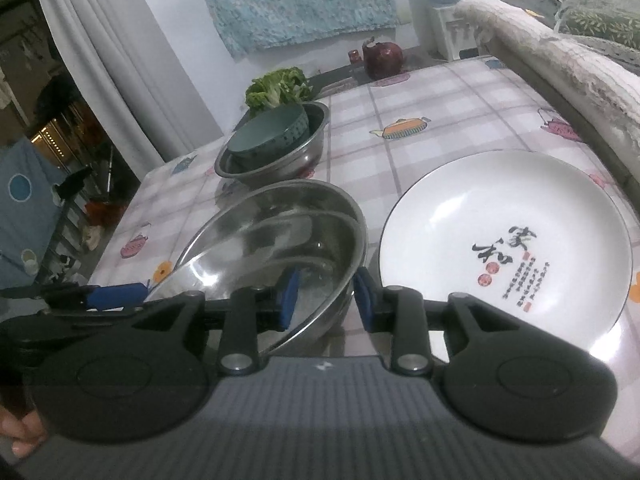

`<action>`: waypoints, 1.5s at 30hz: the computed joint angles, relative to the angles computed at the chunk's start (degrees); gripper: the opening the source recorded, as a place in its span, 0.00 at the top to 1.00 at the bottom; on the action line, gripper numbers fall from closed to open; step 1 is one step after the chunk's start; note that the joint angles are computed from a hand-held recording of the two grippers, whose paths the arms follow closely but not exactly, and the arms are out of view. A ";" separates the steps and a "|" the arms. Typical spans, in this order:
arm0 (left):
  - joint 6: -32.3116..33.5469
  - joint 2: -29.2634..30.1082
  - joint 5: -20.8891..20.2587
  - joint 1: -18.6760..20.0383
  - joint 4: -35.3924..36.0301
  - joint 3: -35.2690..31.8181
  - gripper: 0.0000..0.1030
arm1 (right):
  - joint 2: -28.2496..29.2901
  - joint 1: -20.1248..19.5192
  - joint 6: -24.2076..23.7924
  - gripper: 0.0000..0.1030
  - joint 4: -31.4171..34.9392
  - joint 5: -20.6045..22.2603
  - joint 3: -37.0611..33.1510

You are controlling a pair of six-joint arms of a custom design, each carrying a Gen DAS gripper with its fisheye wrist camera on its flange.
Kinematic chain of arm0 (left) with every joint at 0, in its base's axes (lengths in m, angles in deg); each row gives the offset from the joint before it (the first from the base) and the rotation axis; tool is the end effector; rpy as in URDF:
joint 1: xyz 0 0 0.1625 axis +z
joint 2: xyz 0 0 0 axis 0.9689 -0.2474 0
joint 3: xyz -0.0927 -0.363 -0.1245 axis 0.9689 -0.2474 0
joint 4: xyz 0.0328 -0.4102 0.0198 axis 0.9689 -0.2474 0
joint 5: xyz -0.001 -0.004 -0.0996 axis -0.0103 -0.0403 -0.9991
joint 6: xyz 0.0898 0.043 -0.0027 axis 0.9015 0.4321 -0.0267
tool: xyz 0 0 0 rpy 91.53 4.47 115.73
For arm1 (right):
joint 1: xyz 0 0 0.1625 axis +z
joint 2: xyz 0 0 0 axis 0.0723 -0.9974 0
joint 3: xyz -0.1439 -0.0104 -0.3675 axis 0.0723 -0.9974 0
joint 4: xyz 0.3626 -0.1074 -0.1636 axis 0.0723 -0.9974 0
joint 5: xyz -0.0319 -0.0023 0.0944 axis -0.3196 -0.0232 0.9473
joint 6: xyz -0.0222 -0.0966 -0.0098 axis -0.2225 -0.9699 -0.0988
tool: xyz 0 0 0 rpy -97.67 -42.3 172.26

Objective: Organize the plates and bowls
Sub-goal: 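Open both grippers to release the basin and withdraw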

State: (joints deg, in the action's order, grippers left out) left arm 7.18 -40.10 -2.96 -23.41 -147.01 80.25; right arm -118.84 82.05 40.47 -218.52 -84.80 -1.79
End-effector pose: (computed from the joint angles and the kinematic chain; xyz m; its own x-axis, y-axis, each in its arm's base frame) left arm -0.3226 -0.7539 0.0415 -0.6384 0.2842 -0.7153 0.6302 0.7265 -0.2738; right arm 0.0638 -0.7176 0.2600 -0.9187 0.0041 0.3950 -0.2881 0.6771 -0.6772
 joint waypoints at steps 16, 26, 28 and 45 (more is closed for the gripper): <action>0.03 3.55 2.05 2.01 -0.27 -5.98 0.48 | 5.95 0.29 -4.71 0.67 6.21 -1.33 -13.32; -2.69 4.82 0.92 3.66 1.75 -8.21 0.70 | 13.84 0.89 -7.48 0.67 17.75 -4.55 -26.77; -3.09 4.50 0.70 3.77 1.81 -7.91 0.70 | 14.22 0.92 -7.72 0.66 18.95 -4.61 -27.30; -10.64 -1.91 1.90 4.82 3.49 -0.86 0.69 | 10.18 1.78 -5.76 0.65 19.12 -1.06 -18.48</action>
State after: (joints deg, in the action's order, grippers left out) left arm -3.45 -42.01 -1.06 -18.58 -143.53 79.38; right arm -108.66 83.83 34.72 -199.39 -85.86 -20.28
